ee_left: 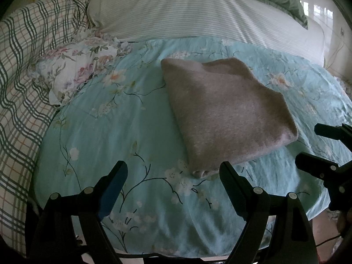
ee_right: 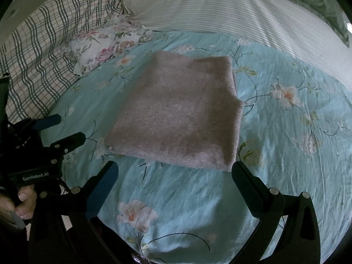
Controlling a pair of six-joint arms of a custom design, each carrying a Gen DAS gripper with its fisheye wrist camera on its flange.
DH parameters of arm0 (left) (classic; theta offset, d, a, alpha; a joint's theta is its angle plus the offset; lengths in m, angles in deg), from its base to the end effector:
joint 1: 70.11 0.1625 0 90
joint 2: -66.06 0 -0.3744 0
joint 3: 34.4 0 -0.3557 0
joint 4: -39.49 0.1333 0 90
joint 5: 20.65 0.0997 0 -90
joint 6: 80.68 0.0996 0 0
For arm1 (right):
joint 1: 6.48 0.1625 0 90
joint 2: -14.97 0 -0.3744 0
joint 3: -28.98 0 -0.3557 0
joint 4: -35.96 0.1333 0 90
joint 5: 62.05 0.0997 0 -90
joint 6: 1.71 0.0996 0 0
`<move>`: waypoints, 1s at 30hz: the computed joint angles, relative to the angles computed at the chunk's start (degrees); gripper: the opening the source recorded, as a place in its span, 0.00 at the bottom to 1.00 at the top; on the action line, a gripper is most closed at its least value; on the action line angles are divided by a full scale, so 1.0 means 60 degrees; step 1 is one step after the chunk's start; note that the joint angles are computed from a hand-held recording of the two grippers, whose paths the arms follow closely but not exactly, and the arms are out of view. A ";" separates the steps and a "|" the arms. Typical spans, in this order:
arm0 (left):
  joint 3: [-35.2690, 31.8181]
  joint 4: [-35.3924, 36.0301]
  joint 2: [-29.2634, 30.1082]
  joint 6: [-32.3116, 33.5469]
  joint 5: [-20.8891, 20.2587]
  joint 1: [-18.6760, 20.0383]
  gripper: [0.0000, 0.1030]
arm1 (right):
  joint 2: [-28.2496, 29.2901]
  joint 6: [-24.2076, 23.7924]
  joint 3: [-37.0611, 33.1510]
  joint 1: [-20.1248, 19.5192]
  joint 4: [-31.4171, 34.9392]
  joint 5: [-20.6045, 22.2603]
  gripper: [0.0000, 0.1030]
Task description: Fold small clothes
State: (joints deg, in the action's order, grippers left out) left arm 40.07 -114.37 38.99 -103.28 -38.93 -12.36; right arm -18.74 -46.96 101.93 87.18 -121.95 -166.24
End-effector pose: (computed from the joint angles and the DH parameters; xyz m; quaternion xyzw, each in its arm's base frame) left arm -0.1694 -0.6955 0.0693 -0.0161 0.8063 -0.3700 0.4612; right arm 0.1547 -0.7123 0.1084 0.3702 -0.8879 0.1872 0.1991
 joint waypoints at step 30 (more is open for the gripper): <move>-0.0777 -0.0307 0.0274 0.0678 -0.0203 0.0332 0.83 | 0.0921 -0.0056 -0.2001 -0.0125 0.1149 -0.0001 1.00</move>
State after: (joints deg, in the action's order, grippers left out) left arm 35.41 -116.21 40.63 -99.21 -40.15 -10.37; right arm -13.21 -47.30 89.92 86.43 -115.05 -166.24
